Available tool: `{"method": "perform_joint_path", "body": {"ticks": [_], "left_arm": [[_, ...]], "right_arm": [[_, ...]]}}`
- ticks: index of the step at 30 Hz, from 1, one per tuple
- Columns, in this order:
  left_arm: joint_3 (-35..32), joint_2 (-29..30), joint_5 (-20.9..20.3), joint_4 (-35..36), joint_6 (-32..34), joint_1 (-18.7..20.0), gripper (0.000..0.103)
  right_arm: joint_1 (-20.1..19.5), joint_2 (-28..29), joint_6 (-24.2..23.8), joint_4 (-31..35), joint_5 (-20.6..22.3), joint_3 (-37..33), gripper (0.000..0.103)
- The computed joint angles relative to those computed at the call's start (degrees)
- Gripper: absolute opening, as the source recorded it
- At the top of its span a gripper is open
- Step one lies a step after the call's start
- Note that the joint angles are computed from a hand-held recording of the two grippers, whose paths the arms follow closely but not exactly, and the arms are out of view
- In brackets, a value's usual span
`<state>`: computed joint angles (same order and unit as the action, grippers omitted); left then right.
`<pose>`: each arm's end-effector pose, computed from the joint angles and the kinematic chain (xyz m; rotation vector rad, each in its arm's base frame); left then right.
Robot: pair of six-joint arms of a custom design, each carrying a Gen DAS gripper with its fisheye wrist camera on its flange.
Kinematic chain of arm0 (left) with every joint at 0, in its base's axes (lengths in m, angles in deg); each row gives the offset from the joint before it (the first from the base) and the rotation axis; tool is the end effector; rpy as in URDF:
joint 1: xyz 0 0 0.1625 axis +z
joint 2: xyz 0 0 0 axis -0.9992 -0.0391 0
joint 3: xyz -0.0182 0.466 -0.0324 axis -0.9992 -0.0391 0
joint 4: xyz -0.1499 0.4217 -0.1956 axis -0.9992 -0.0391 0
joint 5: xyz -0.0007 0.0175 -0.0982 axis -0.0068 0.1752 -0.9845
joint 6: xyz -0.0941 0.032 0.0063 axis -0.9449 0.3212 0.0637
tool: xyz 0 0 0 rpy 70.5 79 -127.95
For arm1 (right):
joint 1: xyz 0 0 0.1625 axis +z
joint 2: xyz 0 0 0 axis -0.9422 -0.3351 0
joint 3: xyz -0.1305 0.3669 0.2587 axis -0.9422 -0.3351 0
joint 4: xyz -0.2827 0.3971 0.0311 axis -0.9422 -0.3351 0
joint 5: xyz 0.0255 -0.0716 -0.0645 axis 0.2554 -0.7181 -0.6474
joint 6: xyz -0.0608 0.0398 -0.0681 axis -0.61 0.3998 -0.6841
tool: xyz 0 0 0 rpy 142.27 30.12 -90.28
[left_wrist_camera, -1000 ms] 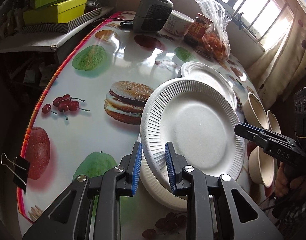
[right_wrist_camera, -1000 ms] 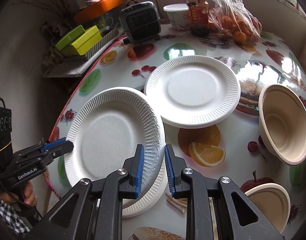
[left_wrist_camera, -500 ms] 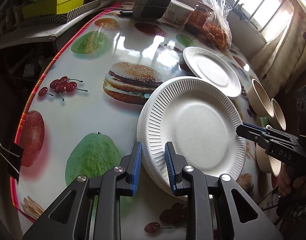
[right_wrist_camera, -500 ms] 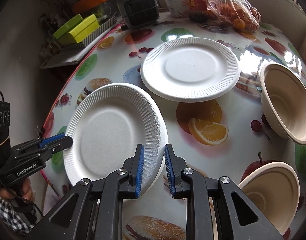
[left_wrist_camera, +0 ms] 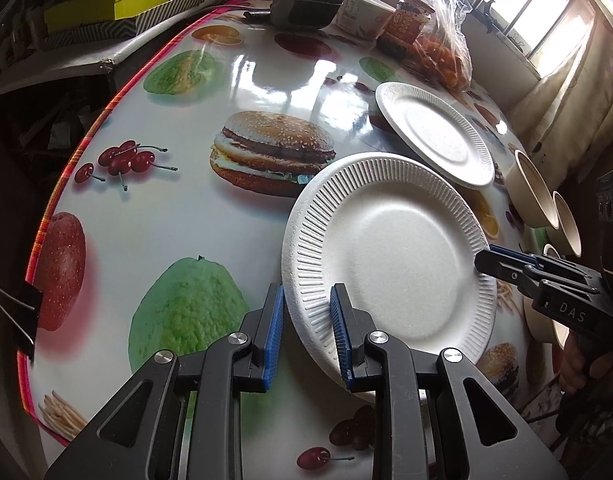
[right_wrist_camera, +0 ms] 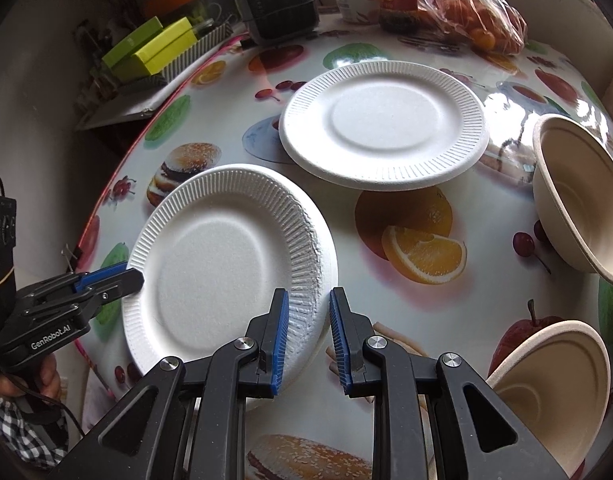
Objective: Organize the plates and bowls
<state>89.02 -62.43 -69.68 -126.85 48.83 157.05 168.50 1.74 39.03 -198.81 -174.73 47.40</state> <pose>-0.0463 -0.6865 0.1597 -0.1836 2.4818 -0.7551 0.2150 -0.8196 0.0007 0.8965 -2.5969 0.1312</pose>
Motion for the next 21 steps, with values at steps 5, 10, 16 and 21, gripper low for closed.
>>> {"method": "perform_joint_path", "body": {"ticks": [5, 10, 16, 21], "left_arm": [[-0.1, 0.12, 0.04, -0.09, 0.05, -0.03, 0.025], [-0.22, 0.32, 0.18, 0.2, -0.28, -0.05, 0.025], [-0.07, 0.18, 0.23, 0.04, -0.22, 0.02, 0.025], [-0.07, 0.25, 0.43, -0.09, -0.27, -0.06, 0.026]], "right_arm": [[-0.01, 0.02, -0.09, -0.41, -0.06, 0.1, 0.021], [-0.01, -0.04, -0.17, -0.71, -0.06, 0.27, 0.021], [-0.08, -0.16, -0.35, -0.78, 0.06, 0.4, 0.021], [-0.12, -0.21, -0.3, -0.85, 0.0, 0.41, 0.024]]}}
